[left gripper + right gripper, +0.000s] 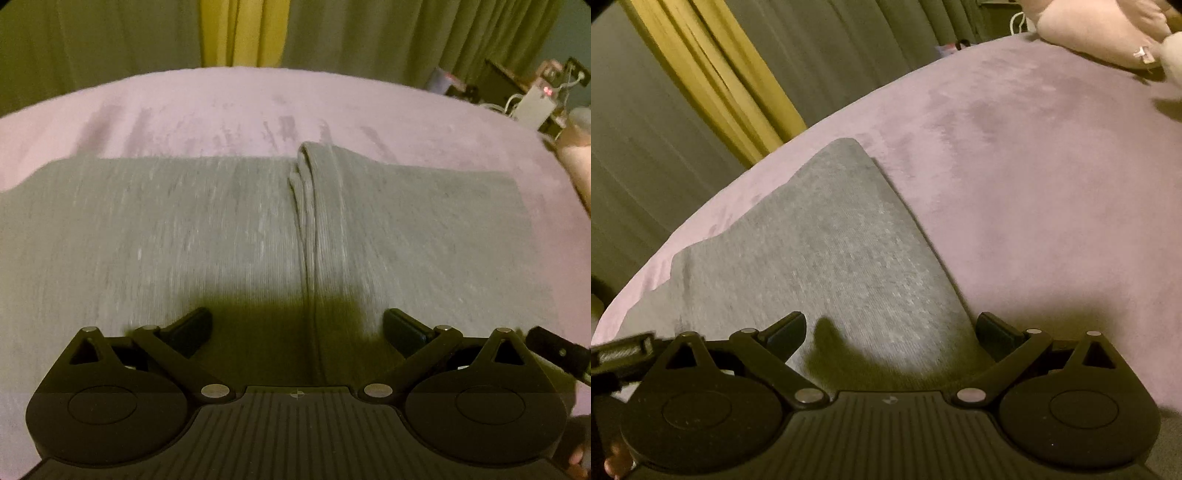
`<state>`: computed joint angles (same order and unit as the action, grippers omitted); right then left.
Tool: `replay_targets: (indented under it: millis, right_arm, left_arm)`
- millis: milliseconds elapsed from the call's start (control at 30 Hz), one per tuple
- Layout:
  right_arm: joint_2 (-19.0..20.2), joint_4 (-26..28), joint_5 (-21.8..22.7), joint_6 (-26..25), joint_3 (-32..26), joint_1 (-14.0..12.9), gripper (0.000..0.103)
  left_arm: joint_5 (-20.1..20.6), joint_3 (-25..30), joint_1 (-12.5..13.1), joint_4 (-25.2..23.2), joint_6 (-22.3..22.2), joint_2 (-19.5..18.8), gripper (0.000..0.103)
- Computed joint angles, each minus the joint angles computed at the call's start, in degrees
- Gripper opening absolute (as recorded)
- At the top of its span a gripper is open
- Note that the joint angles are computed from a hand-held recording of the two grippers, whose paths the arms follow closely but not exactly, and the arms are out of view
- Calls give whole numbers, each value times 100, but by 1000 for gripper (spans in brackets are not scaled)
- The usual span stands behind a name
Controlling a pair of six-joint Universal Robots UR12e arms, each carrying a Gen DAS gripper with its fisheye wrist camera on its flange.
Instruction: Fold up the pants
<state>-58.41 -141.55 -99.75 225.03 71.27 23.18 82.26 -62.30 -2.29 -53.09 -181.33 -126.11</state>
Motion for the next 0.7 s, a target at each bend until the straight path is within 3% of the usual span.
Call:
replay_targets:
  millis: [133,267,333,400,467,567,600,700]
  right_arm:
    - [20,37,24,-20,-25,12,99]
    - [82,123,-42,-102,-131,32,99]
    - [95,114,-117,-190,-145,58,99]
    - [81,-1,-144,-289,-113,78,99]
    - [89,-41,-169,-366,-117,91,99]
    - [116,93,-204,-447,-182,102,99]
    - [127,116,-217,-461,-201,107,99]
    - [138,142,-259,-464,-223,115,99]
  left_arm:
    - [-400,9,79,109,-103,-6,103]
    - [-332,43,14,197,-7,-69,99]
    - [-622,-82,36,372,94,-6,70]
    - [-839,-103,49,391,133,0,62]
    - [-797,-123,36,444,231,-6,54]
    - [-969,-87,85,413,52,-30,35]
    - [-1068,-43,112,358,-92,-47,23]
    - [-1443,-48,199,371,-479,-43,20]
